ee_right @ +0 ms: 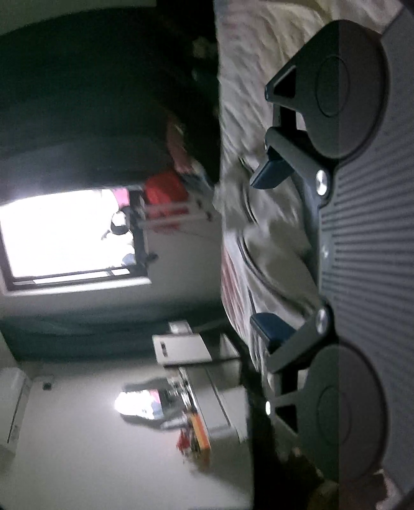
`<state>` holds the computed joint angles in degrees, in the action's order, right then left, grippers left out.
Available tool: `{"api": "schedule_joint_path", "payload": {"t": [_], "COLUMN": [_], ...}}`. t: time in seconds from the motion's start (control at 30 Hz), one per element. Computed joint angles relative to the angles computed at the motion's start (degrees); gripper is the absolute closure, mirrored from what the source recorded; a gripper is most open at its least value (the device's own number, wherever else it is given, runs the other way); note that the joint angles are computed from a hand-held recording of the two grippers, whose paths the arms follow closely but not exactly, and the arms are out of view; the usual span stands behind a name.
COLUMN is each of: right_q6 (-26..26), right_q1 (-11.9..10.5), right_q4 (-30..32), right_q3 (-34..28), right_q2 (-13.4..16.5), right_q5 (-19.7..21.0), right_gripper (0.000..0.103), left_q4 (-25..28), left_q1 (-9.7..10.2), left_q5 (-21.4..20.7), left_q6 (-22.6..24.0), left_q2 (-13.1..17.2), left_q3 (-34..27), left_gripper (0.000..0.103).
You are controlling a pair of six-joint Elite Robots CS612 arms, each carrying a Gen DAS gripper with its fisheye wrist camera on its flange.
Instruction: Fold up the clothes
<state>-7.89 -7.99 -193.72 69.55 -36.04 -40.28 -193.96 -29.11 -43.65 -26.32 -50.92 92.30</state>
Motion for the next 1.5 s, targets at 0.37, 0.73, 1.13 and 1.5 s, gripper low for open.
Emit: {"api": "schedule_joint_path", "payload": {"t": [0.37, 0.73, 1.13, 1.5], "right_q6": [8.7, 8.0, 5.3, 7.5], "right_q1": [-0.5, -0.4, -0.1, -0.2], "right_q4": [-1.0, 5.5, 9.5, 16.7], "right_q3": [-5.6, -5.3, -4.6, -7.8], "right_q2": [5.1, 4.8, 4.2, 5.7], "right_q5": [-2.8, -6.7, -13.1, -15.1], "right_gripper": [0.017, 0.017, 0.017, 0.017], "left_q4": [-6.0, -2.3, 9.6, 14.1], "left_q1": [-1.51, 0.61, 3.02, 5.47], "left_q5": [-2.4, -4.5, -4.7, 6.7], "left_q6": [1.1, -1.0, 7.4, 4.4], "left_q2": [5.3, 6.9, 14.0, 22.9], "left_q3": [-0.8, -2.2, -13.4, -33.5], "left_gripper": [0.0, 0.0, 0.001, 0.003]}}
